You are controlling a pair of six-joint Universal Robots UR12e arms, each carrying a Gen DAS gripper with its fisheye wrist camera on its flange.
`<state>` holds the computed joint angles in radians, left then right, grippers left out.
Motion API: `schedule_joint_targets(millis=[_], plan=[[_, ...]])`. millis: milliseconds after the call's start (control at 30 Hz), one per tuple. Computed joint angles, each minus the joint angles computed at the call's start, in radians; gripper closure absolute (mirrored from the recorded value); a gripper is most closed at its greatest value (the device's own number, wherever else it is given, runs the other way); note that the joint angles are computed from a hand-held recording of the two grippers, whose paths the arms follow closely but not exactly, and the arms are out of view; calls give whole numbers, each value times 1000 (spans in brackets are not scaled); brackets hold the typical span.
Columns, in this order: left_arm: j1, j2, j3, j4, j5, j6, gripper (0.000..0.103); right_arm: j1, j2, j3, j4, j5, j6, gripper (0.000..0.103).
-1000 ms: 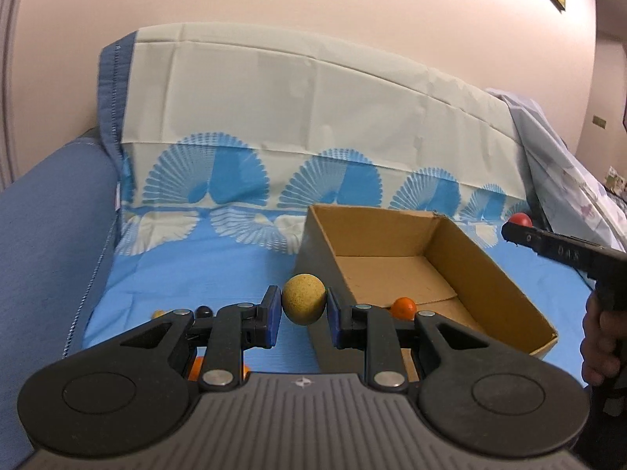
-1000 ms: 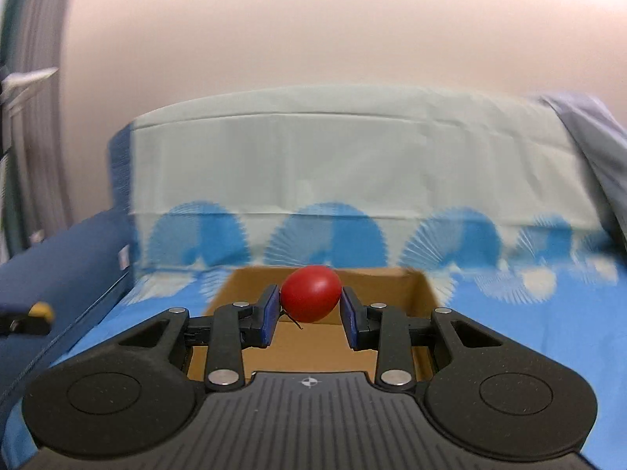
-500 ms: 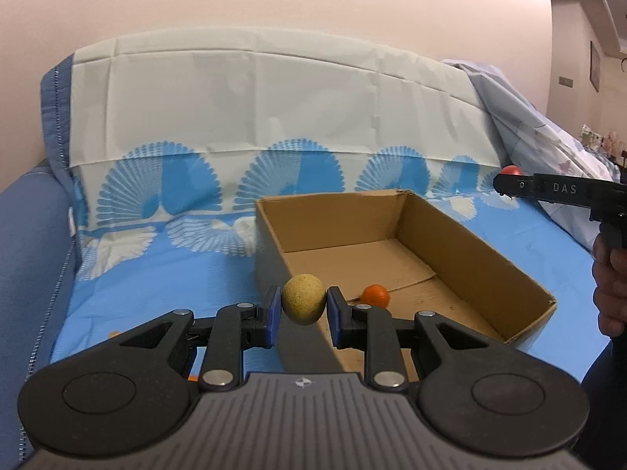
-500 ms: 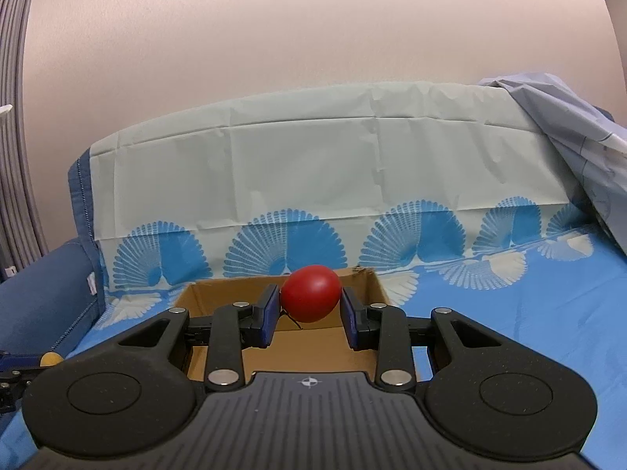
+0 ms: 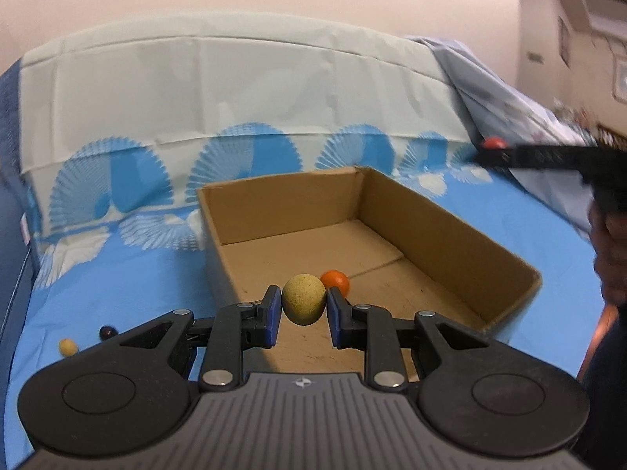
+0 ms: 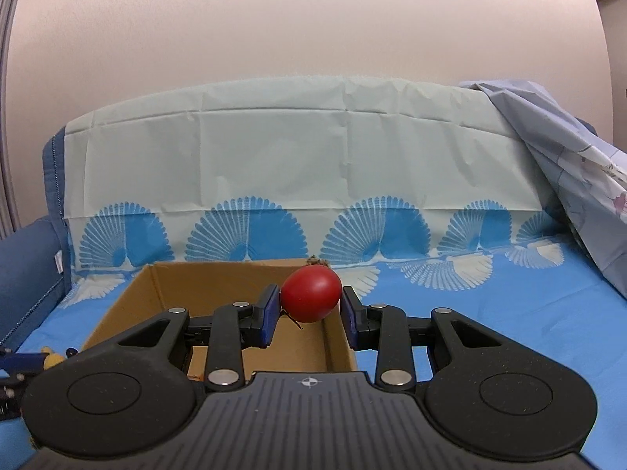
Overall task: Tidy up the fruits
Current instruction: 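Open the right gripper over the box while the left releases the yellow fruit into it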
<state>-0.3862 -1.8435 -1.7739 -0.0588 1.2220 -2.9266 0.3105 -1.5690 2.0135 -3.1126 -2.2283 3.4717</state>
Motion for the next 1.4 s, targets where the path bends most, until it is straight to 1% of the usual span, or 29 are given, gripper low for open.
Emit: schedule_joint_targets(millis=[100,300,467,833,1400], plan=[[-7,-3,-5,10,-6,33,76,-4,4,-2,7,8,-3,68],[-15,-14,2,4,-3,40,76,-2,20,-16,16,22,-33,68],[-20,-18,6,0,1,50,76,-1,27,-24,19,28,-31,68],[-21,-21,10,1,9,41,76,7,40,-36,21,37,-53,68],[-21,-19,9,5,5,37,76,6,39,-39,29,43,-55,68]])
